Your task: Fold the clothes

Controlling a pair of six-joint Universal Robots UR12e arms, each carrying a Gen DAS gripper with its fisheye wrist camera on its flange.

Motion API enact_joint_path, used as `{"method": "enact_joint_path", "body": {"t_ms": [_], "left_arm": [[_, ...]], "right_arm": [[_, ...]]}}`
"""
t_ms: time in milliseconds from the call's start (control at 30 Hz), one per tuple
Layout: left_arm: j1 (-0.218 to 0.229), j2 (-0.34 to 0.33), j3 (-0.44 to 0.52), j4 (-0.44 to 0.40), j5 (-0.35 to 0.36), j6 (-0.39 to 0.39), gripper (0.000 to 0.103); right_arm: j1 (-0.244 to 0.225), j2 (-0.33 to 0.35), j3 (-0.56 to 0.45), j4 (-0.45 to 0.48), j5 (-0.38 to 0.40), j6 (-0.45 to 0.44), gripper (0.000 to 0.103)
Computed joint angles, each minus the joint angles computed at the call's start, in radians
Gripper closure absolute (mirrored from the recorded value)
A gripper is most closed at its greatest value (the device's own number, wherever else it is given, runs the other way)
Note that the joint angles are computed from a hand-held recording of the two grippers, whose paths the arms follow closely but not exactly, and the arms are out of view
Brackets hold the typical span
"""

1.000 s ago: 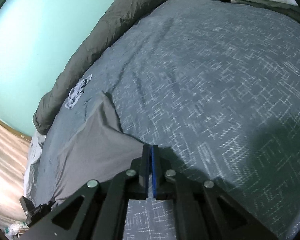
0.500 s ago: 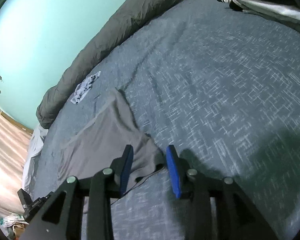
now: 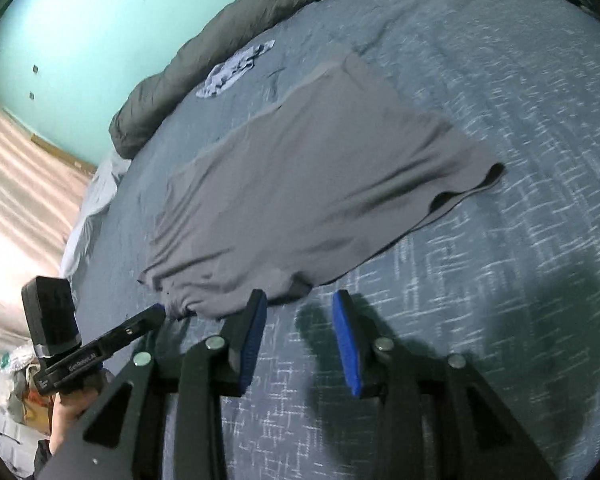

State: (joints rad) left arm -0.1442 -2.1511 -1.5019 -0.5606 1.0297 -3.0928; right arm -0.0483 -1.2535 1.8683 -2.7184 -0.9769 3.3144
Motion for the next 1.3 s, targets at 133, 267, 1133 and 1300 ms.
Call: {"method": "enact_joint_path", "body": {"t_ms": [133, 267, 1133, 1300], "left_arm": [[-0.009, -0.011, 0.011, -0.011, 0.036, 0.026, 0.077], [-0.012, -0.016, 0.009, -0.018, 0.032, 0.025, 0.08], [0.005, -0.003, 0.019, -0.048, -0.048, 0.057, 0.099], [-0.004, -0.016, 0.032, -0.064, -0.013, 0.063, 0.072]], "right_arm": [[0.015, 0.005, -0.015, 0.03, -0.035, -0.045, 0.069], [0.027, 0.006, -0.025, 0.052, -0.064, -0.12, 0.069], [-0.005, 0.014, -0.032, 0.006, 0.088, -0.083, 0.099], [-0.01, 0.017, -0.03, -0.001, 0.098, -0.073, 0.099]]}}
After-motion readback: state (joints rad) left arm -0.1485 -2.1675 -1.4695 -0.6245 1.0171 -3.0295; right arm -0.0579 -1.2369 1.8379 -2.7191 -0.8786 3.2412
